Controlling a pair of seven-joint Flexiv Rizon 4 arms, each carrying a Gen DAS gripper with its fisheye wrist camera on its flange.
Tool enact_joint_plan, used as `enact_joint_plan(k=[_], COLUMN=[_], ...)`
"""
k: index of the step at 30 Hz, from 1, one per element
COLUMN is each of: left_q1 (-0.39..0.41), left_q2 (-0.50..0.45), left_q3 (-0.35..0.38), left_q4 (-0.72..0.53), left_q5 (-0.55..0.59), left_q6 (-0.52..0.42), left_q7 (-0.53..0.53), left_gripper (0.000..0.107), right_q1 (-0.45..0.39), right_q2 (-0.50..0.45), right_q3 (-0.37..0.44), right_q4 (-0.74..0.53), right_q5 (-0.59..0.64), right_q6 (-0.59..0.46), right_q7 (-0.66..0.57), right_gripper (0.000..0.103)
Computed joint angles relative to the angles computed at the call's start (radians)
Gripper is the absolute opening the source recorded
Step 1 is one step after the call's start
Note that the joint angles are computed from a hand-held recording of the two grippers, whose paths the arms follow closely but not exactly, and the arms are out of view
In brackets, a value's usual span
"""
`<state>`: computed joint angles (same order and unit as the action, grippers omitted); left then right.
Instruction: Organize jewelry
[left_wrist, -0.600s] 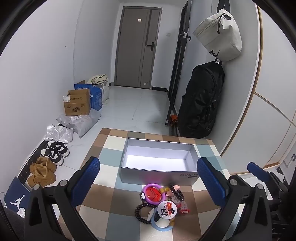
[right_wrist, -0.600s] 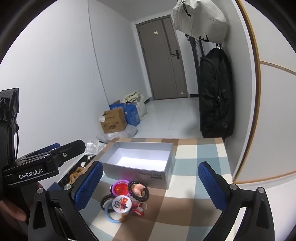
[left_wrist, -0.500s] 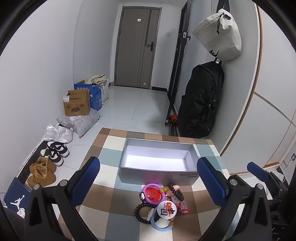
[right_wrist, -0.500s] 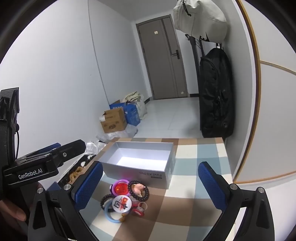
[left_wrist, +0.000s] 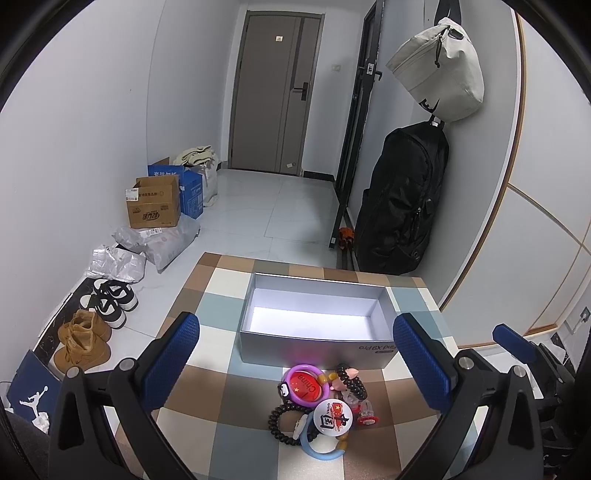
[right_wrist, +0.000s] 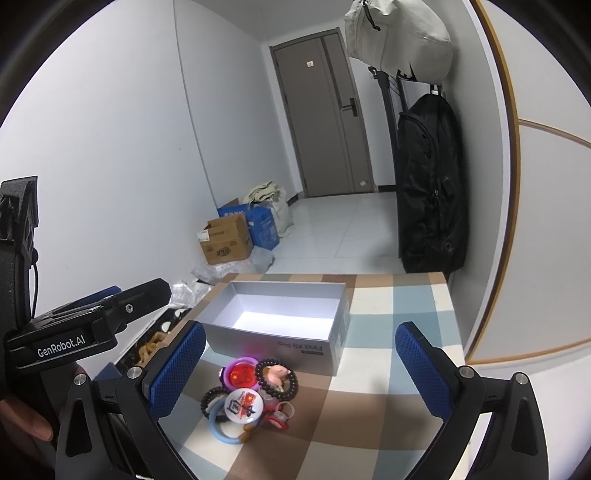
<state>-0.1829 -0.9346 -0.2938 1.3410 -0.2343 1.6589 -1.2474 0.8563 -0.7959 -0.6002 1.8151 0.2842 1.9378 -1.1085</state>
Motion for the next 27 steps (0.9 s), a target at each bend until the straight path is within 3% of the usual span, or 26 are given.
enact_joint_plan(k=[6, 14, 19, 21, 23, 25, 27], left_q1=[0.001, 0.014, 0.051, 0.077, 0.077, 0.088, 0.087], left_q2=[-0.015, -0.016, -0.018, -0.022, -0.025, -0.033, -0.041], left_q3=[-0.008, -0.027, -0.07, -0.104, -0.094, -0.122, -0.109], left_q4=[-0.01, -0.018, -0.033, -0.036, -0.057, -0.05, -0.065], left_q5=[0.014, -0.005, -0.042, -0.078, -0.118, -0.178, -0.175], left_q6=[0.018, -0.026, -0.124, -0.178, -0.245, -0.237, -0.259], left_q7=[0.007, 0.01, 0.031, 0.045, 0.038, 0.079, 0.056], left_gripper=[0.102, 0.102, 0.102, 0.102, 0.102, 0.102, 0.102], right_q1=[-0.012, -0.038, -0.081, -0.122, -0.218, -0.308, -0.379], right_q2=[0.008, 0.009, 0.016, 0.026, 0.045, 0.05, 0.046], right_q3=[0.015, 0.043, 0.092, 0.14, 0.253, 0.361, 0.447], right_q4=[0.0, -0.014, -0.03, -0.041, -0.064, -0.083, -0.104], right_q5=[-0.011, -0.033, -0.085, -0.117, -0.181, -0.238, -0.294], right_q6=[-0.009, -0.02, -0.044, -0.066, -0.108, -0.135, -0.175], right_q7=[0.004, 0.02, 0.023, 0.029, 0.044, 0.064, 0.08], right_gripper=[0.103, 0.103, 0.103, 0.103, 0.103, 0.103, 0.103])
